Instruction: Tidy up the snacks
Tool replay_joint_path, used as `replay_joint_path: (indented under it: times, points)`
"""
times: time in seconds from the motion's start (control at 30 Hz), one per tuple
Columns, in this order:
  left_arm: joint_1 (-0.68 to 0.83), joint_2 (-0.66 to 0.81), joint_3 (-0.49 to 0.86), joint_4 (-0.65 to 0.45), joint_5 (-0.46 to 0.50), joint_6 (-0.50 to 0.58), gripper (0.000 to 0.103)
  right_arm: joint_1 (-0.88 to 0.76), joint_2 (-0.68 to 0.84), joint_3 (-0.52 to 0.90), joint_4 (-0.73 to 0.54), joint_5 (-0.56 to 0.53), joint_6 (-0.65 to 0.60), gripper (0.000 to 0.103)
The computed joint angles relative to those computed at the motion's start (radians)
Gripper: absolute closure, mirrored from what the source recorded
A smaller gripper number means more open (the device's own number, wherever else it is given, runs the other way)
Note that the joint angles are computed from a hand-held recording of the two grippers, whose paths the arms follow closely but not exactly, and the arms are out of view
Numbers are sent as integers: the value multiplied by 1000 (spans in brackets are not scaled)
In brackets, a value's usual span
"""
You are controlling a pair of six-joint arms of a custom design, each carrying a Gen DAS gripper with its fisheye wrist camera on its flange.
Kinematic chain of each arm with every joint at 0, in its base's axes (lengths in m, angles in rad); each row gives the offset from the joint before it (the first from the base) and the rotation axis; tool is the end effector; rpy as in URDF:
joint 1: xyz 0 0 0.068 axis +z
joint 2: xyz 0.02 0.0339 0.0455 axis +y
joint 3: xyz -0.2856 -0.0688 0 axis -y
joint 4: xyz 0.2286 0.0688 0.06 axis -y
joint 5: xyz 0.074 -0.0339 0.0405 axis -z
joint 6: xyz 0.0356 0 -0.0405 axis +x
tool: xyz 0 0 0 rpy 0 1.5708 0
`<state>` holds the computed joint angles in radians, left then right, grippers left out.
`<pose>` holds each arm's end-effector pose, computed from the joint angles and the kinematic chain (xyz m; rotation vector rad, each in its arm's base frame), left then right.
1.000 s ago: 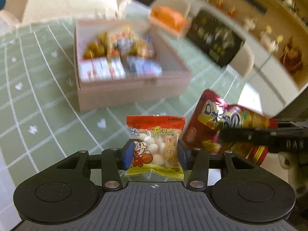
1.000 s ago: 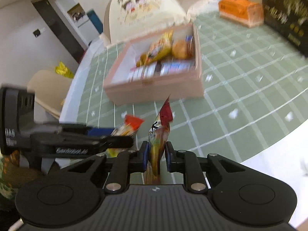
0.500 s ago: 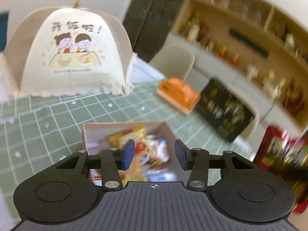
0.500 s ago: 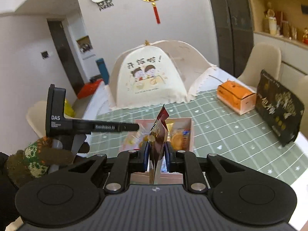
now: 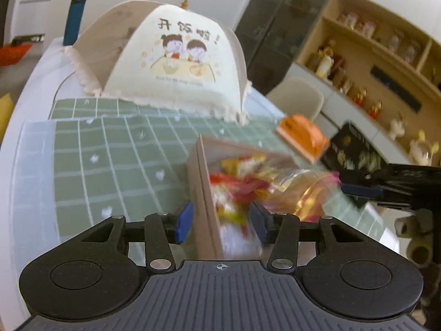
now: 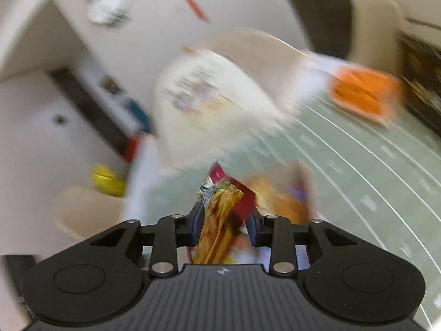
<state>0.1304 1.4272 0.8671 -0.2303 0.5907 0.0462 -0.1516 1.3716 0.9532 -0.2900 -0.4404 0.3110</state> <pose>0.2778 0.0164 0.2519 0.1868 2.2626 -0.6010 0.2765 -0.0269 0.2863 0.2906 2.2456 0.5851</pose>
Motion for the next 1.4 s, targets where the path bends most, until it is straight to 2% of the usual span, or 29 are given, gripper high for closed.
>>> replay_joint_path:
  times: [0.03,0.13,0.17,0.23,0.3,0.37,0.5,0.53,0.6,0.77,0.83,0.87,0.97,1.0,1.27,1.4]
  points:
    - [-4,-34,-53,15,-12,19,52,-11,-21,-54,17,19,-24,71]
    - [-40,-139,-214,50,-68,53,52,14,-131,-222,49,173,-117,70]
    - [-68,-185,-279,80,-113,58,52,34,-167,-272,57,220,-139,69]
    - [-132,-258,-380,132,-215,48,52,95,-221,-368,83,322,-148,59]
    - [-186,-286,-442,160,-293,17,52,168,-261,-446,107,415,-122,54]
    - [-231,-288,-482,183,-338,-15,52,251,-315,-515,111,493,-75,54]
    - [-355,-309,-561,288,-484,-49,51,399,-331,-606,151,560,24,54]
    - [-379,-321,-577,305,-506,-59,51,433,-328,-634,182,574,40,51]
    - [-417,-307,-605,372,-544,-65,49,536,-347,-689,249,696,63,50]
    - [-534,-244,-656,535,-678,-98,47,627,-271,-718,351,810,74,31]
    - [-542,-238,-664,558,-692,-112,47,677,-227,-720,381,904,85,15]
    - [-542,-237,-664,560,-693,-111,47,683,-218,-722,382,928,102,13]
    - [-534,-234,-668,571,-682,-99,47,603,-250,-757,422,838,82,9]
    - [-532,-233,-669,574,-681,-97,47,598,-251,-766,435,840,73,6]
    - [-526,-228,-673,587,-674,-104,46,629,-215,-807,531,894,96,4]
    - [-525,-227,-673,588,-674,-102,46,633,-215,-810,535,896,101,3]
